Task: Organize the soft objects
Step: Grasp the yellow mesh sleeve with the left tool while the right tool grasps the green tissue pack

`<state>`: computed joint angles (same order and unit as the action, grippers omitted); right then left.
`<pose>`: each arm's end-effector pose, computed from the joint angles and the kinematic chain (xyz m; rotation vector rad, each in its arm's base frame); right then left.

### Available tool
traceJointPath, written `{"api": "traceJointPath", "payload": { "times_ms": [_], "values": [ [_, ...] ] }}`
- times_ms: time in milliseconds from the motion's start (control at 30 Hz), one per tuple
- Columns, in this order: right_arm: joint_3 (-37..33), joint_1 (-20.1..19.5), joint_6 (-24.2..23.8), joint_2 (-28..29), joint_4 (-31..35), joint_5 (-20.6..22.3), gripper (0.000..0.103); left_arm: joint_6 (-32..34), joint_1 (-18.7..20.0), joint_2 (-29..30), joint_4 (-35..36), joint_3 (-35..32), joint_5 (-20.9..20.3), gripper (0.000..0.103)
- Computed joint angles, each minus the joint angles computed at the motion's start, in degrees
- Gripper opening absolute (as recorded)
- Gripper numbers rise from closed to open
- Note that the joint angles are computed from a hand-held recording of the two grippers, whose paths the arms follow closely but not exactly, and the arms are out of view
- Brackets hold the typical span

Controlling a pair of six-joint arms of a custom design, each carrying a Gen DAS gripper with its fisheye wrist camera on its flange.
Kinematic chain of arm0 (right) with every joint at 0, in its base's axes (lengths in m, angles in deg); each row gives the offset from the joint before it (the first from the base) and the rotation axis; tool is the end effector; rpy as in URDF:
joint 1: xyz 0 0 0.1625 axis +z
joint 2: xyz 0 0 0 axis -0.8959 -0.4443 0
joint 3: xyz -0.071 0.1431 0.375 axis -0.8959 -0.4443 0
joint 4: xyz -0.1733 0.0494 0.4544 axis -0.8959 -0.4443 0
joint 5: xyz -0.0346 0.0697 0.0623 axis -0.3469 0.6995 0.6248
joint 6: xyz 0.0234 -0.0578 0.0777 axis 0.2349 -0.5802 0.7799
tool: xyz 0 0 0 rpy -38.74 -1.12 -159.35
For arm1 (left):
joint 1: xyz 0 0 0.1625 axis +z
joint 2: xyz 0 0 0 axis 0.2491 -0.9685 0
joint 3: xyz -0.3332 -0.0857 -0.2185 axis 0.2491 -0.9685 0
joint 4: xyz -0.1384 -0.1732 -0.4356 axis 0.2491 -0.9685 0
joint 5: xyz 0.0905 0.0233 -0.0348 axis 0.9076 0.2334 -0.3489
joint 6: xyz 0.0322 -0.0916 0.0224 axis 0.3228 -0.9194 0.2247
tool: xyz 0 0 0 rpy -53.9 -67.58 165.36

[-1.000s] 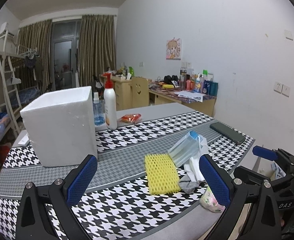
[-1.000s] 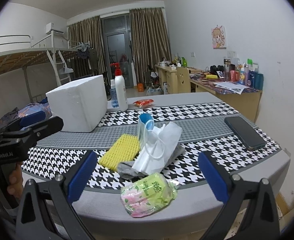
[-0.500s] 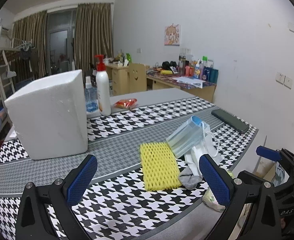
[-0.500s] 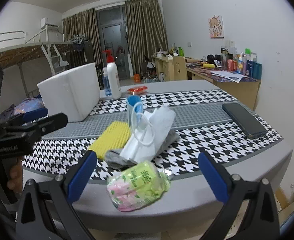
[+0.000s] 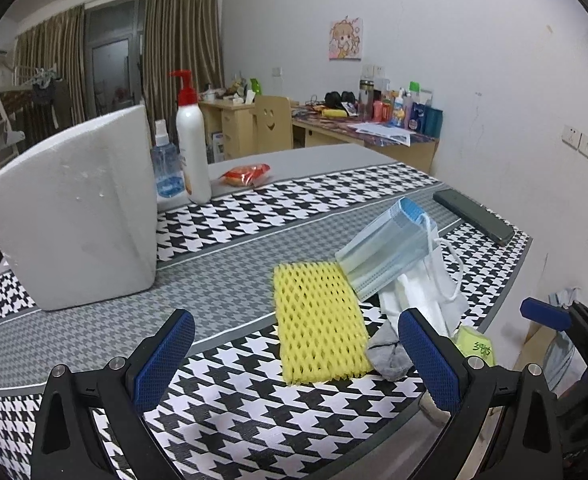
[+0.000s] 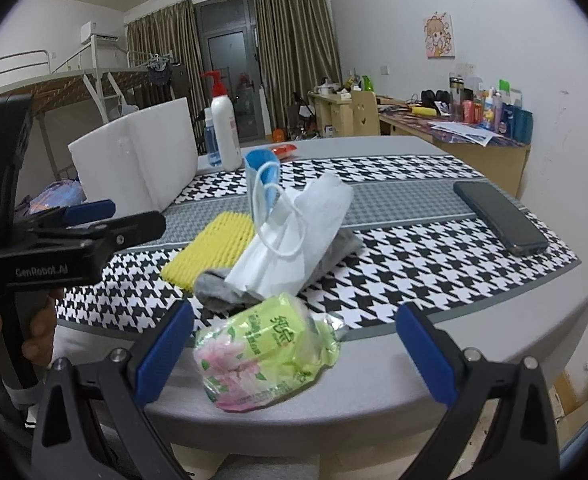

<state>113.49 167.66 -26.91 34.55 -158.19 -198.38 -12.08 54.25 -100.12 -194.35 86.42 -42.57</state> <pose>0.2444 -0.5754 -0.0551 0.7739 -2.3499 1.0327 -0.0276 -0.5885 0.1780 0.6737 2.2599 -1.0134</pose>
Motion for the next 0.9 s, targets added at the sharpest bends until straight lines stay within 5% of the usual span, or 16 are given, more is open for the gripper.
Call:
{"api": "traceJointPath", "payload": {
  "times_ms": [767, 900],
  "values": [
    [0.1, -1.8, 0.1, -0.4, 4.3, 2.7, 0.102, -5.4, 1.5, 4.9, 13.5, -7.0, 4.3, 0.098],
    [0.3, -1.9, -0.3, -0.6, 4.6, 2.9, 0.102, -6.5, 1.9, 5.3, 16.3, -8.1, 3.7, 0.087]
  ]
}}
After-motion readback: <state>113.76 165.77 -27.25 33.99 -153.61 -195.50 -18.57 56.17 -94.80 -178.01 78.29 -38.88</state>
